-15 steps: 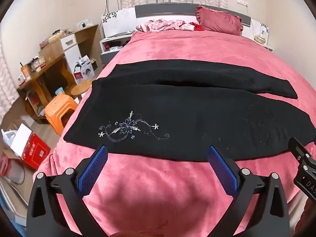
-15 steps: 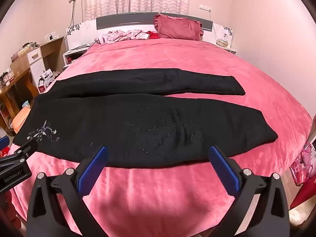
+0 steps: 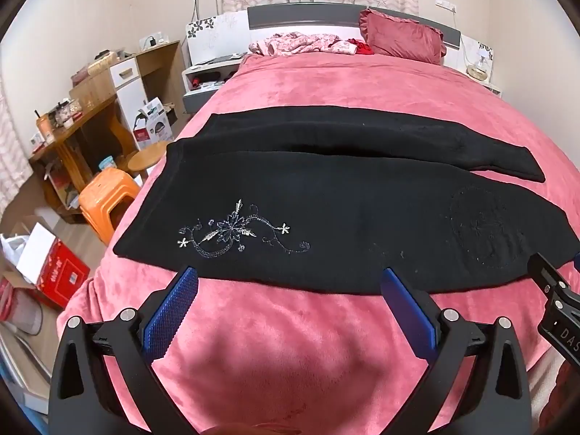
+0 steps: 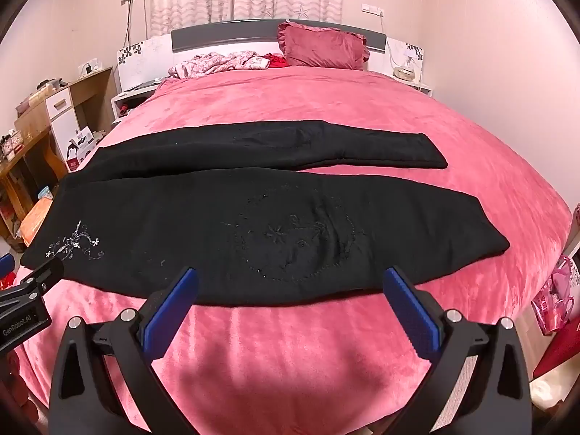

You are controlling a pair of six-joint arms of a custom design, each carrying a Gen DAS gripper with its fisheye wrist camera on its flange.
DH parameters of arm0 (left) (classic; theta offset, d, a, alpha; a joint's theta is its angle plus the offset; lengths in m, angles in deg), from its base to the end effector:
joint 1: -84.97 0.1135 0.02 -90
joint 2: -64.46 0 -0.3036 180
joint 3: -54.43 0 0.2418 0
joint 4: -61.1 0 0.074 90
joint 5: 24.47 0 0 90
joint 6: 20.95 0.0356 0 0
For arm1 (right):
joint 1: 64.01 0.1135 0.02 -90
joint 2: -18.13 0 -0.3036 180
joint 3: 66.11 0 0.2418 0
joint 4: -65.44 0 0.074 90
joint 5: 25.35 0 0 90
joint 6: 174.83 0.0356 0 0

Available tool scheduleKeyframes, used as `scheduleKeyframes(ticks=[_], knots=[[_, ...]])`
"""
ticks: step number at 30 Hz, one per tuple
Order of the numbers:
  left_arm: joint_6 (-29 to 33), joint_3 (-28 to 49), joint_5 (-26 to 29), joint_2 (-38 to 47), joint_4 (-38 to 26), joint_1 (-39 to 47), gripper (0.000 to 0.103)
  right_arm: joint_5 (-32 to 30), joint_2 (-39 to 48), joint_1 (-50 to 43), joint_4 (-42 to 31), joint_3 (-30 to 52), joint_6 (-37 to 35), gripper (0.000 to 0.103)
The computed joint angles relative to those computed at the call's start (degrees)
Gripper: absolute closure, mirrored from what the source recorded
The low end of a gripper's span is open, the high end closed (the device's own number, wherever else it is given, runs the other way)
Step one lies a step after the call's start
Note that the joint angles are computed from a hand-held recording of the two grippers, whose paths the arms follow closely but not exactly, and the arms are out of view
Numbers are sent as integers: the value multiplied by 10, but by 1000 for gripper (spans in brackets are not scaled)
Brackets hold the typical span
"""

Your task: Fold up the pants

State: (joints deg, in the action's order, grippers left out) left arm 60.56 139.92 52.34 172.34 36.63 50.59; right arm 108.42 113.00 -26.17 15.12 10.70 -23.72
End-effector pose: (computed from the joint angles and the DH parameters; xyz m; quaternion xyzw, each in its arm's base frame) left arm 0.3439 -0.2254 0.2310 0.1658 0.9098 -0.0340 0.3790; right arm 0.2618 0.1722 0.2483 0.2523 0.8786 -0.1056 0.3914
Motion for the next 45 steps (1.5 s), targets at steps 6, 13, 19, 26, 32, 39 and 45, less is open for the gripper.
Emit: scheduleKeyframes(ticks=[6, 13, 19, 26, 32, 39, 45], knots=[[-2, -2, -2, 0, 4, -1, 3, -1, 1, 0, -1, 0, 0, 2], [-1, -2, -2, 0, 3, 0, 3, -3, 1, 0, -3, 2, 0, 2], [-1, -3, -1, 0, 4, 0, 3, -8, 2, -2, -7, 3, 4, 2], [-1, -5, 0, 1, 5, 1, 3, -12, 2, -7, 0, 0, 2, 2], [-1, -8, -4, 2, 9, 1, 3, -15, 0, -7, -3, 0, 1, 2], [2, -10, -1, 5, 11, 3, 3, -30, 2, -13, 2, -2, -2, 2], [2, -8, 0, 6, 8, 4, 3, -30, 1, -14, 7, -6, -2, 2]])
